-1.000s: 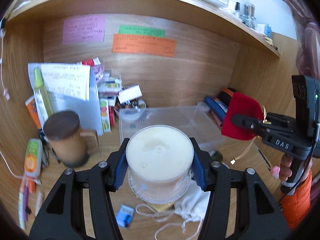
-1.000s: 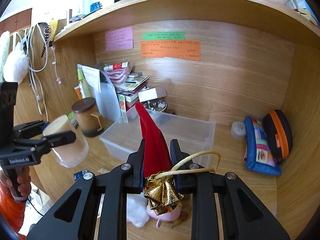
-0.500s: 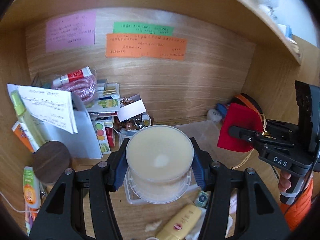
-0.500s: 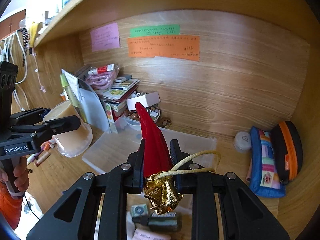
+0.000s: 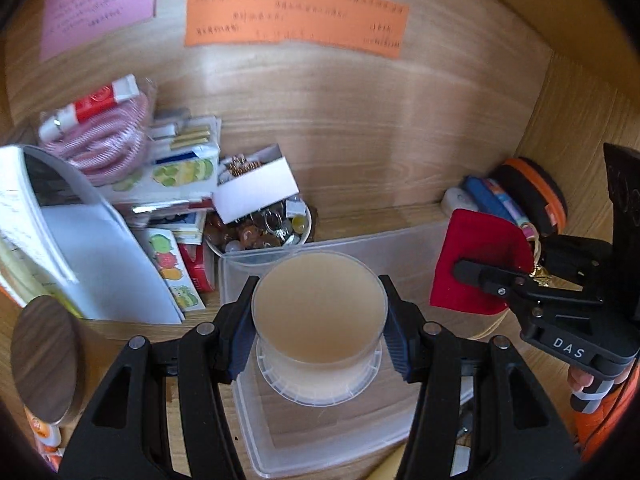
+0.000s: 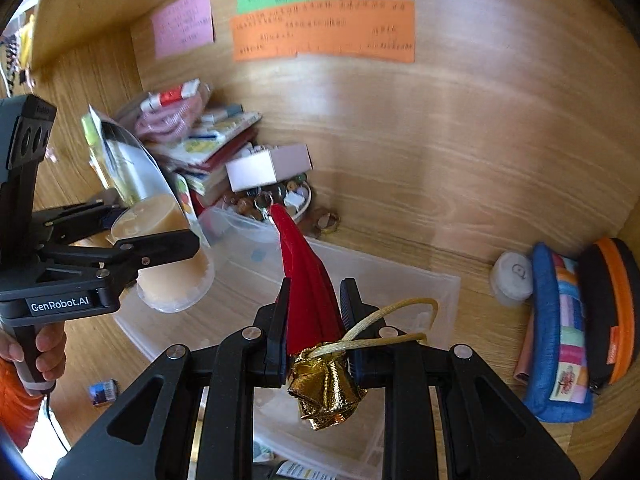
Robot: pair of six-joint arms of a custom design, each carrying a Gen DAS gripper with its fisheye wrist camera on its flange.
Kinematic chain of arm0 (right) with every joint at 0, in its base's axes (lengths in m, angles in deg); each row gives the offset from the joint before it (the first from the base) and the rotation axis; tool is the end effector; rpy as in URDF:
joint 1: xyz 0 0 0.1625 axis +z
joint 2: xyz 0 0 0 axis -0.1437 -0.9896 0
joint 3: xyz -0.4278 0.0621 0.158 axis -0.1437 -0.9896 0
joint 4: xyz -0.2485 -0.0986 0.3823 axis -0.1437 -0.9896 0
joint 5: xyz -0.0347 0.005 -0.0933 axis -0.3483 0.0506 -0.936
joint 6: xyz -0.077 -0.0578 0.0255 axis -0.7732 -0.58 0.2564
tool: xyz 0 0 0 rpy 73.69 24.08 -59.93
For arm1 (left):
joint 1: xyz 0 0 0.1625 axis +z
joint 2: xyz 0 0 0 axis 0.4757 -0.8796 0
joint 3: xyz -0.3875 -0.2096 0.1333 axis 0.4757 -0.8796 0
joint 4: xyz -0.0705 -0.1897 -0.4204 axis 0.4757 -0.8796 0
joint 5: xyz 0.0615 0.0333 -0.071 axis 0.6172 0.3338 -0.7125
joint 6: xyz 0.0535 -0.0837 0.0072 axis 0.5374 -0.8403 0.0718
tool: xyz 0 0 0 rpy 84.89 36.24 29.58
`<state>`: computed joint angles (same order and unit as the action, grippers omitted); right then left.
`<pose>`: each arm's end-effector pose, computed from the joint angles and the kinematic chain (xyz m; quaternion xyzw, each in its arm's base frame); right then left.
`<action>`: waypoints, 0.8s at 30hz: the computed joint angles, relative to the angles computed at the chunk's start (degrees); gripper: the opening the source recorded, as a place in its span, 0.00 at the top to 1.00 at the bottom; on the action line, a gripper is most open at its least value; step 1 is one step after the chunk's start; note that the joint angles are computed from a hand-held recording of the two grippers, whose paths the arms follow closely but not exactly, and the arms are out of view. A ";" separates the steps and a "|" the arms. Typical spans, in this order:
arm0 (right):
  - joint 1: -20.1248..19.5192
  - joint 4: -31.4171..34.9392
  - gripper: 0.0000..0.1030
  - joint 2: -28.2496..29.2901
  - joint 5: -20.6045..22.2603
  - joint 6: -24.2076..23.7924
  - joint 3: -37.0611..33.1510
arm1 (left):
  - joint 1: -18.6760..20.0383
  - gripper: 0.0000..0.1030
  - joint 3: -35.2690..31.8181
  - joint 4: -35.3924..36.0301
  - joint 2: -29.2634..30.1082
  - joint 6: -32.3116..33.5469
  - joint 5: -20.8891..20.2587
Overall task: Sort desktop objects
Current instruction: 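Carry the candle into the clear box with the left tool while the right tool carries the pouch there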
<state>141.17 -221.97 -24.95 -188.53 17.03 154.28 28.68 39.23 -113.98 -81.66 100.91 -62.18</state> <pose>0.4421 -0.3947 0.0493 0.1916 -0.8646 0.3434 0.3127 -0.1040 -0.4745 0.3615 0.3983 0.8785 -0.2056 0.1650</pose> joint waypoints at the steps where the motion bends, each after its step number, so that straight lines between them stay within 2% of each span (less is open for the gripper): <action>1: -0.33 0.60 0.81 0.01 0.21 0.11 0.00 | 0.31 0.46 -0.31 -0.06 0.76 0.37 -0.09; 24: -5.61 23.39 0.79 0.25 3.67 6.34 -3.32 | 1.35 0.46 -0.47 3.51 5.73 1.73 3.78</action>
